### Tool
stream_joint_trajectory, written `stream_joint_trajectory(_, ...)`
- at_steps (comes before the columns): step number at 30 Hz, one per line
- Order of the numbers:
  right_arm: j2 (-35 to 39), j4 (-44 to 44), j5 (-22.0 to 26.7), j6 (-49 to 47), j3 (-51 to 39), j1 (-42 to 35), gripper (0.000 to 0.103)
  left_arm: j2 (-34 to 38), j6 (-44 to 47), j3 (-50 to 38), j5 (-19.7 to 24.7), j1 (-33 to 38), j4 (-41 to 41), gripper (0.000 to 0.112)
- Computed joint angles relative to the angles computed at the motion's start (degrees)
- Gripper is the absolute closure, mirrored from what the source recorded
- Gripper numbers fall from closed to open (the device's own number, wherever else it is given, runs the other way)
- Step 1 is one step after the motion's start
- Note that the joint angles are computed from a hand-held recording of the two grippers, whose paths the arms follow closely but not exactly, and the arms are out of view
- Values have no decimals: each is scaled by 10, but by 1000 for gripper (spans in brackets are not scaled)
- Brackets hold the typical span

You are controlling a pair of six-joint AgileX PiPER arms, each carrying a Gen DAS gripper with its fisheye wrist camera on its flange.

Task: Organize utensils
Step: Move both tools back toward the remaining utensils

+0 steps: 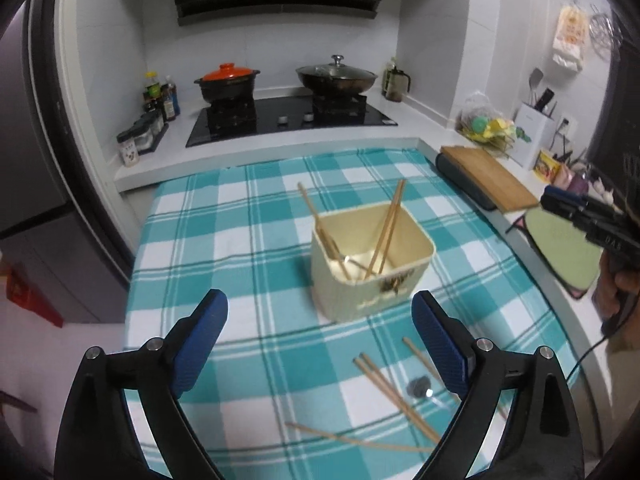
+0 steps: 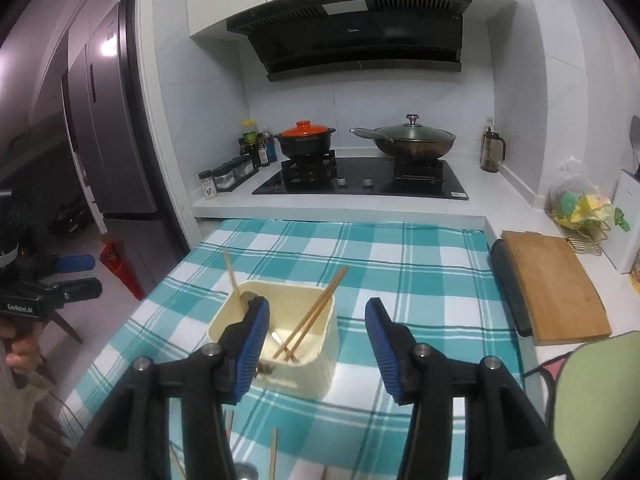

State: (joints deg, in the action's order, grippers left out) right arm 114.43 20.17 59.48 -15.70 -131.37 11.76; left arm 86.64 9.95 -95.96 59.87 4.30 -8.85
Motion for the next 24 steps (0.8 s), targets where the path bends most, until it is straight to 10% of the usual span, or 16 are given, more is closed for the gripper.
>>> stream_joint_trajectory(7,-271,34,-86,-121,390,-57,52,-206,37,319,-44,0,36,16)
stream_joint_trajectory(15,-487,29,-204,-135,739,-71,52,-336,-368,604,-189,-194,218,16)
stream_joint_trajectory(20,-598,-132,-342,91,961,41,52,-320,-654,678,-201,-346,361,16)
stream_joint_trajectory(24,-619,-287,-363,275,1036,141,52,-295,-766,688,-216,-389,408,16)
